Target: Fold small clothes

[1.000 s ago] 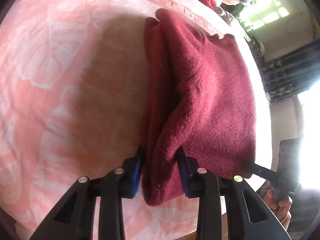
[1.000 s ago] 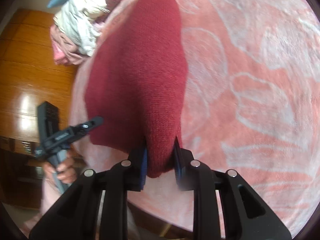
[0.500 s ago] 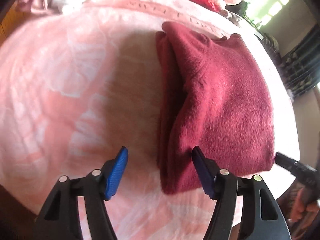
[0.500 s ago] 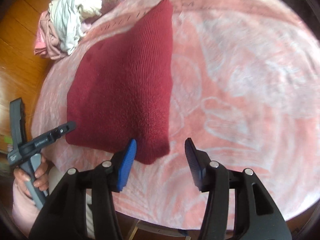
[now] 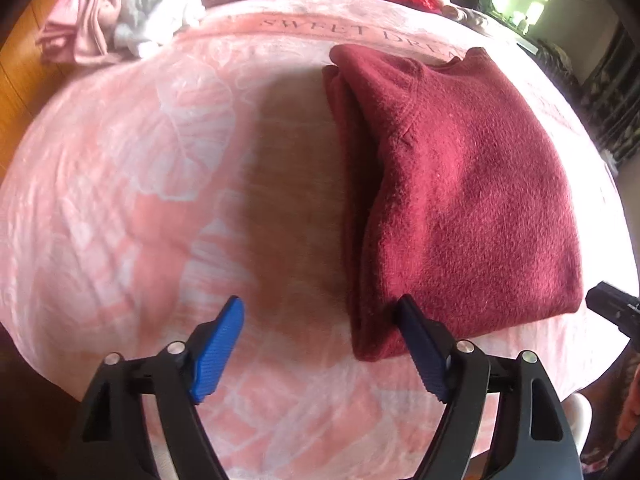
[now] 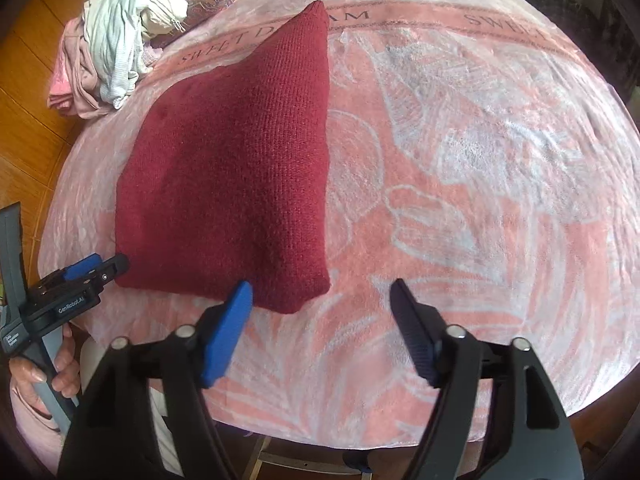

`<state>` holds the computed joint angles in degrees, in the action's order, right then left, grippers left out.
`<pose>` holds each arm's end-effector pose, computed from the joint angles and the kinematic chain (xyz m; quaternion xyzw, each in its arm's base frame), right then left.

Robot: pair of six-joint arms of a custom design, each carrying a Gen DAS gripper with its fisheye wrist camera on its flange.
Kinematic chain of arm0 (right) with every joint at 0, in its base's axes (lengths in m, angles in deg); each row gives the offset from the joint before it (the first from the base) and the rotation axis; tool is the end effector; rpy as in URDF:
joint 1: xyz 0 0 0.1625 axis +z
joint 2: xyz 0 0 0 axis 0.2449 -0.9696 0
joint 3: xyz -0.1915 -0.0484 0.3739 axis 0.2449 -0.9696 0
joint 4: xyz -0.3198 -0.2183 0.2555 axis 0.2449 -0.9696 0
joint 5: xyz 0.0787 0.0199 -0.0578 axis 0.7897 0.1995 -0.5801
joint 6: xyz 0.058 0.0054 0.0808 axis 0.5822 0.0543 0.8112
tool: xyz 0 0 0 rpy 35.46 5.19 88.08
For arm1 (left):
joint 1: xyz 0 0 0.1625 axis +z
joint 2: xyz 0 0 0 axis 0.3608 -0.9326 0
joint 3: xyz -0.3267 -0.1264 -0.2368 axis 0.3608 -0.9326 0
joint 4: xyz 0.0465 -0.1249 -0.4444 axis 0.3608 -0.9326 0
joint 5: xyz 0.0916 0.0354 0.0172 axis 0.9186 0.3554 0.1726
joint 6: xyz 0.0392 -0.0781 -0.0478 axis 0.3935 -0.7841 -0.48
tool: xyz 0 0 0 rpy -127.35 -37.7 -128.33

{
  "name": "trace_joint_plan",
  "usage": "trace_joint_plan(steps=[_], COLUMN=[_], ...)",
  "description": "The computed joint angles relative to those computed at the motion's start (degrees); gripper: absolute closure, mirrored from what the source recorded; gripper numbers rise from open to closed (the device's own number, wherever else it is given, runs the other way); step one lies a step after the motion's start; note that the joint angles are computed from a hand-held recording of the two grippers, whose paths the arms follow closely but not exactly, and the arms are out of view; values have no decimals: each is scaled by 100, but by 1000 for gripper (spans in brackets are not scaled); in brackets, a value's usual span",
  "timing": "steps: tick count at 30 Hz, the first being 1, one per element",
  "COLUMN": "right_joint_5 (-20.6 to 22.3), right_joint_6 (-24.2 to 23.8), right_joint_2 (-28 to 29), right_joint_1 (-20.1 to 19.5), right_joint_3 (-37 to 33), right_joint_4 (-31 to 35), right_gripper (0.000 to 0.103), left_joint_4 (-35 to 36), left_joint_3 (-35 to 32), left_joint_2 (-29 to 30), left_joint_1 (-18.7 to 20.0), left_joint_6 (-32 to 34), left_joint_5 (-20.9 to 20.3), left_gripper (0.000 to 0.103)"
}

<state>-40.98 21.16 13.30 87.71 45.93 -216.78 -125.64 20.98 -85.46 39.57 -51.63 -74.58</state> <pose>0.2380 -0.7664 0.2430 0.0215 -0.9458 0.1517 0.2863 -0.1971 -0.7671 0.2324 0.0970 0.9202 -0.1509 0.3480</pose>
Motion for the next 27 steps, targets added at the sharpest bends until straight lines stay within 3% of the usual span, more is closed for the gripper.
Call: trace_joint_plan(steps=[3,8,15,27], right_joint_5=[-175,-427,-685,-686], right_joint_6=[25,77,-13,-251], right_joint_2=[36,106,119,108], right_joint_1=[80,229,448,598], right_joint_3=[5,-48,-117,-159], right_joint_4=[-21,-61,-12,-171], right_gripper=[14,10,7,7], left_joint_4=[114,266,-12,-293], left_joint_3=[-8,45,297,423], left_joint_2=[-2,-85,-321,-481], left_joint_1=[-28,-120,-367,-621], left_joint_6=[-115,-272,-119,140], left_joint_5=[58,213,454,687], left_gripper=[22,20,20,18])
